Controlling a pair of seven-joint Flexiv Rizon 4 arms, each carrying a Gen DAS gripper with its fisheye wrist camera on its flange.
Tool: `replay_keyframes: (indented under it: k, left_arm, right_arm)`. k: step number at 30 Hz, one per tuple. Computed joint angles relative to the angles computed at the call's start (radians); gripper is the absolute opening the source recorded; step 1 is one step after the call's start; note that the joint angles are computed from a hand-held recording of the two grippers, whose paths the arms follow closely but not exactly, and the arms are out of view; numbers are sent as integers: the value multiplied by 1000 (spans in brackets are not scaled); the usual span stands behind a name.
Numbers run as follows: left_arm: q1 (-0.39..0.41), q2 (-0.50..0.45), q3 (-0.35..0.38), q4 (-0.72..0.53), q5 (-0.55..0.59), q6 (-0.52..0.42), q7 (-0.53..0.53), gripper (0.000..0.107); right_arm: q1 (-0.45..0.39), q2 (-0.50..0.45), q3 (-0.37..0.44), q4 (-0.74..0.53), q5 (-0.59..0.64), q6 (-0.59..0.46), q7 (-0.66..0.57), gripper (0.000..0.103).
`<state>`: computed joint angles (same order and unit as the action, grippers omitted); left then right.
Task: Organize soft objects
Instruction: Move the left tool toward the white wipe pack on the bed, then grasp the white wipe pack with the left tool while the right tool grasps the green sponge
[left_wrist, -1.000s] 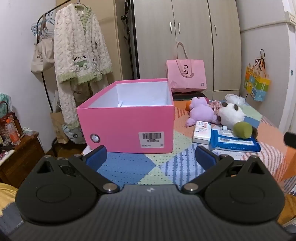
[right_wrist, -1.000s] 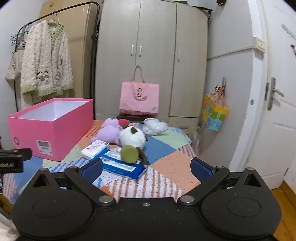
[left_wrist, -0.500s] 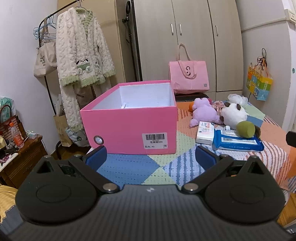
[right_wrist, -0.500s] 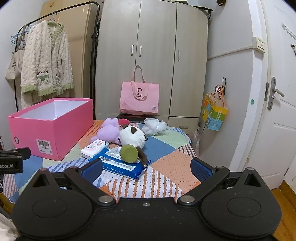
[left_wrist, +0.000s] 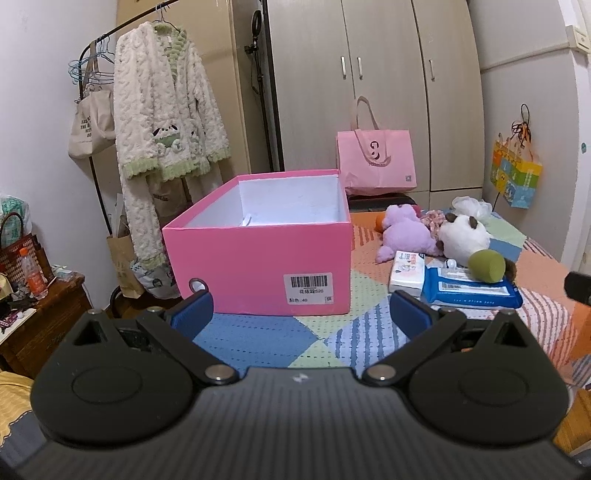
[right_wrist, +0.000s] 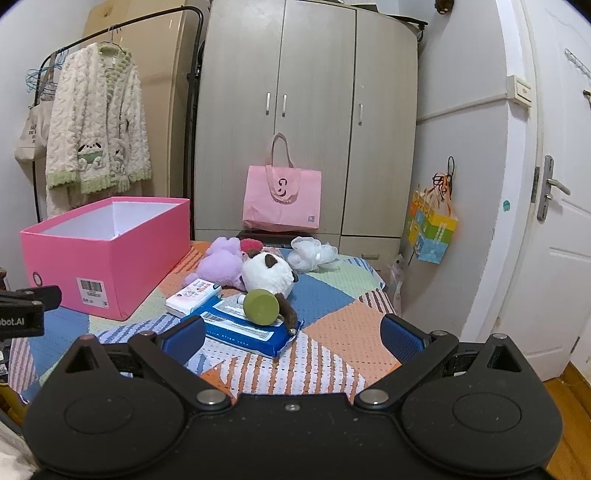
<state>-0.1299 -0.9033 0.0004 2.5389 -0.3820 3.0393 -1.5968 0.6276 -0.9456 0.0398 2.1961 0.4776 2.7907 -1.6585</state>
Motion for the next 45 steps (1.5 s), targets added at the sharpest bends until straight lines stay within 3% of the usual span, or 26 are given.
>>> replay_keyframes:
  k: [4,7,10,14,17,22,25,29,33,37,45]
  left_arm:
    - [13,31,-1,1,25,-18,-5,103]
    - [17,43,11,-18,74,8,11,103]
    - [51,33,32,-66,237,46,59,103]
    - [53,21,13,-117,279,60,155,101]
    - [74,35,-23,-154,308,-31,190,98]
    - [111,75,-67,-234,348,-283,210,74]
    - [131,95,-89,-293,375,-454,210,65]
    - [124,77,-93,-378,376,-603,223,58]
    - [124,48,-99,-458,353,-720,224,50]
    - [128,20,-104,-533,334,-816,224,50]
    - [116,-29,-86,-608,284,-892,233,47]
  right_arm:
    - [-22,-29,-15,-6,-80,72,-26,102]
    - [-84,-49,-18,-4,-236,166,-18,102]
    - [-148,-28,-16,6,-406,144,-9,102]
    - [-223,-10,-6,-9,-543,35,36,99]
    - [-264,-32,14,-46,-594,23,64,88]
    - [-309,-76,3,-113,-688,-41,84,65]
    - [-330,-97,6,-163,-724,-96,111,60]
    - [-351,-129,9,-223,-760,-146,148,56]
    - [-372,-153,8,-263,-812,-174,169,50]
    - [-395,-171,4,-293,-870,-170,179,47]
    - [-423,-160,-2,-303,-931,-227,188,42]
